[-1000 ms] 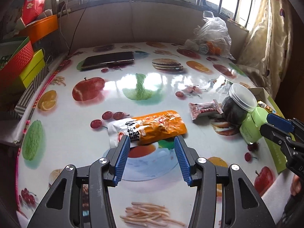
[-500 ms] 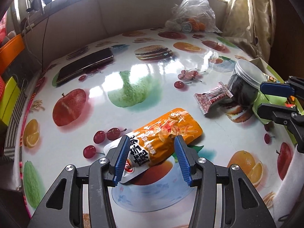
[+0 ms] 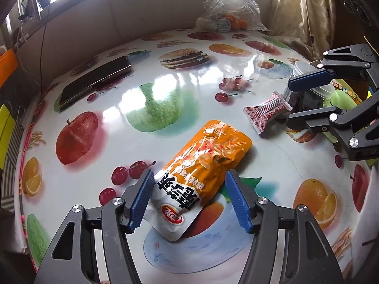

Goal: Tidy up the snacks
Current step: 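Grasp the orange-and-white pouch with the left tool while the right grasps the red-white wafer bar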

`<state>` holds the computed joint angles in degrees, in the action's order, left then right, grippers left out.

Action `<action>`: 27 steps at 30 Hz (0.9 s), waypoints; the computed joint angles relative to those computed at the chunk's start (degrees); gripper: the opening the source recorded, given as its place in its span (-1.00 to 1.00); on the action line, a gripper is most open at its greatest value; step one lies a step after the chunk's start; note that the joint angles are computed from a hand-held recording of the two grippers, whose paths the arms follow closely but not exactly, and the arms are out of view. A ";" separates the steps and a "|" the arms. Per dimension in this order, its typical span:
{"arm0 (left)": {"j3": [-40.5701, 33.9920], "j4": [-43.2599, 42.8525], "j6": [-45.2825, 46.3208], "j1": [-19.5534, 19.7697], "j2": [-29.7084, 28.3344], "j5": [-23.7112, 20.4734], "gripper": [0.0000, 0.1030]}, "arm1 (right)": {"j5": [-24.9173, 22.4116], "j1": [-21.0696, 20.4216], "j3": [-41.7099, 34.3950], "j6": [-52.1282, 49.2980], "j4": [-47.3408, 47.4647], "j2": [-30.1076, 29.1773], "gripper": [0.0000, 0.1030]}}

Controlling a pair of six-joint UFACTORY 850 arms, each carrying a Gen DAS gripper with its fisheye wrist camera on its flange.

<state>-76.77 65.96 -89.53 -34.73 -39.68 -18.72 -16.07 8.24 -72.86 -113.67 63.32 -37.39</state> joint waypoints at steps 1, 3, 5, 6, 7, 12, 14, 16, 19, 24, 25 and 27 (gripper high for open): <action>0.06 -0.08 -0.34 0.05 0.03 -0.19 0.23 | 1.44 0.58 -0.37 2.30 -3.27 -0.33 -0.08; 0.33 -0.20 -1.48 0.20 0.20 -0.23 0.23 | 3.52 1.47 -0.74 4.50 -7.22 -0.74 -0.08; 0.88 0.80 -3.66 0.33 0.45 -0.34 0.23 | 4.46 2.12 -1.37 8.45 -12.41 -1.27 -0.08; 1.32 1.61 -5.15 0.36 0.67 -0.30 0.23 | 4.63 2.40 -1.80 11.36 -15.69 -1.59 -0.08; 1.69 2.34 -6.39 0.37 0.85 -0.33 0.23 | 4.86 2.70 -2.13 13.55 -18.29 -1.89 -0.08; 3.71 5.42 -11.80 0.29 1.95 -0.81 0.23 | 5.58 4.05 -4.14 27.18 -34.07 -3.81 -0.08; 4.43 7.08 -14.18 0.29 2.33 -0.96 0.23 | 4.51 4.30 -5.39 31.11 -37.97 -4.66 -0.08; 4.78 7.58 -15.05 0.30 2.53 -1.09 0.23 | 1.93 4.36 -7.29 34.17 -40.24 -5.56 -0.08; 5.05 8.41 -16.14 0.34 2.67 -1.08 0.23 | -3.00 4.30 -10.21 38.04 -41.45 -7.03 -0.08; 5.69 10.58 -19.29 0.13 2.96 -1.69 0.23 | -6.91 4.06 -11.30 37.71 -36.54 -7.74 -0.32; 5.88 11.08 -20.01 0.08 3.05 -1.79 0.23 | -6.81 4.14 -11.08 37.49 -35.86 -7.65 -0.37; 6.23 11.09 -20.59 -0.05 3.29 -2.10 0.23 | -7.79 4.14 -10.74 36.60 -34.12 -7.49 -0.39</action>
